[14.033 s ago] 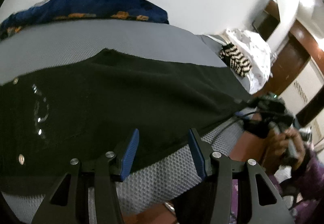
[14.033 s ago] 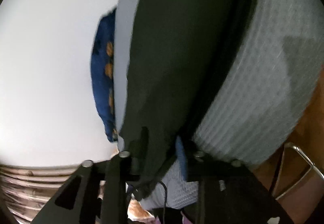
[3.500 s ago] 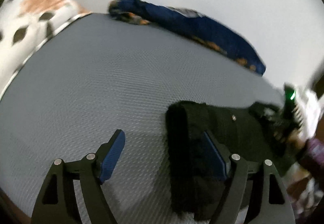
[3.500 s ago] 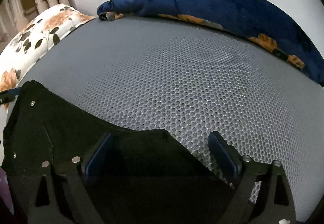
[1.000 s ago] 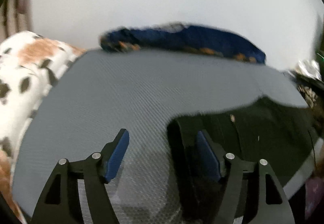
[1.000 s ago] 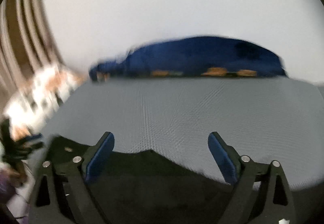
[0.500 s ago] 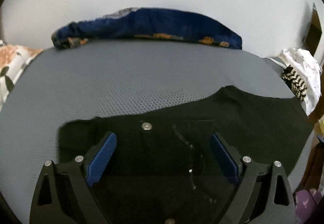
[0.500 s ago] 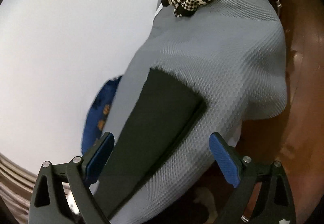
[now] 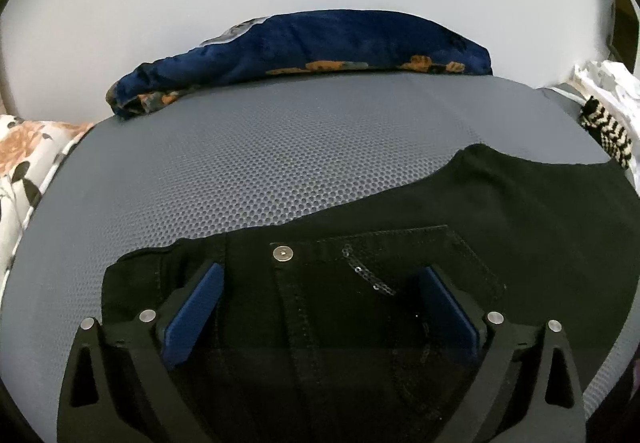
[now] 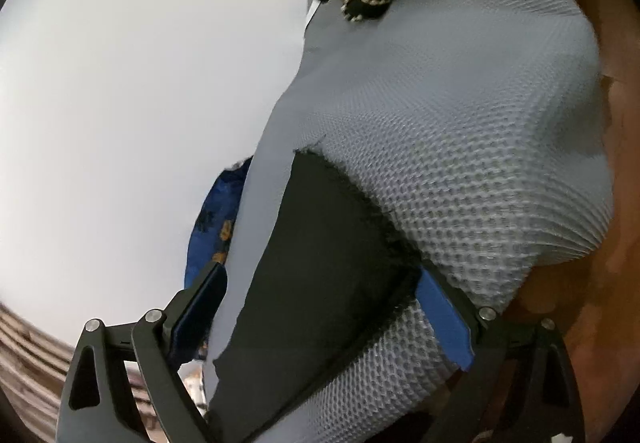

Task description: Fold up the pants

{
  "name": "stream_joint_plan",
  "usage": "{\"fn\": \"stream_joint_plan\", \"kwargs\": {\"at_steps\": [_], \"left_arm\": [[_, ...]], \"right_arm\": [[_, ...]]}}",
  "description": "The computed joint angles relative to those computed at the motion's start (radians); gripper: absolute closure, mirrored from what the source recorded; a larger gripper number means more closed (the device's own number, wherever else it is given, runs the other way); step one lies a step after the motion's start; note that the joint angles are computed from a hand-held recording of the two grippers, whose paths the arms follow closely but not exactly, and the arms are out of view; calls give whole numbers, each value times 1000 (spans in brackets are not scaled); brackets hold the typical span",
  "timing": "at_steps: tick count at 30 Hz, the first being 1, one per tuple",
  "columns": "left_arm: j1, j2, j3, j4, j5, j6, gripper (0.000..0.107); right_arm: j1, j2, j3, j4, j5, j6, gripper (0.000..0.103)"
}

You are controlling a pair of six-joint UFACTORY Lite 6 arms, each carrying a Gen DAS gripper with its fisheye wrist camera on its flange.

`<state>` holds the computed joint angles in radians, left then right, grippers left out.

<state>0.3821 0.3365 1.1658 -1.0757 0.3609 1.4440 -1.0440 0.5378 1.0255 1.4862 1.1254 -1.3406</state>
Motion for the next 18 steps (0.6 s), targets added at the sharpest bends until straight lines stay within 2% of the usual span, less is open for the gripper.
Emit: {"fn": "stream_joint_plan", "kwargs": {"at_steps": [2,4,5,6,8,10,12,14,15,18], "left_arm": [[17,1,2,-30,33,24,8],[35,5,8,-56,64,42,8],[40,7,10,-64,74,47,8],[41,7,10,-64,78,46,8],[46,6,11,-71,88,51,8],[50,5,15,-62,99,39,8],[58,7,36,-13,129,-28,8],[100,6,76,13,237,-118,8],[138,4,93,-9,325,-152,8],[215,-37,84,-68,464,-200,8]], "right_arm": [[13,-4,-9,23,-4,-6,14],[52,-24,-24,39,-82,-3,47],[81,-48,-32,25,-159,-3,85],[102,-31,-22,3,-197,3,95],[92,-28,-35,27,-192,10,95],[111,-104,-74,23,-238,4,95],[140,-225,-129,24,-229,0,95],[230,-382,-166,-9,-255,45,95],[274,-432,-174,-17,-264,68,95],[505,-597,-185,-43,-344,158,95]]}}
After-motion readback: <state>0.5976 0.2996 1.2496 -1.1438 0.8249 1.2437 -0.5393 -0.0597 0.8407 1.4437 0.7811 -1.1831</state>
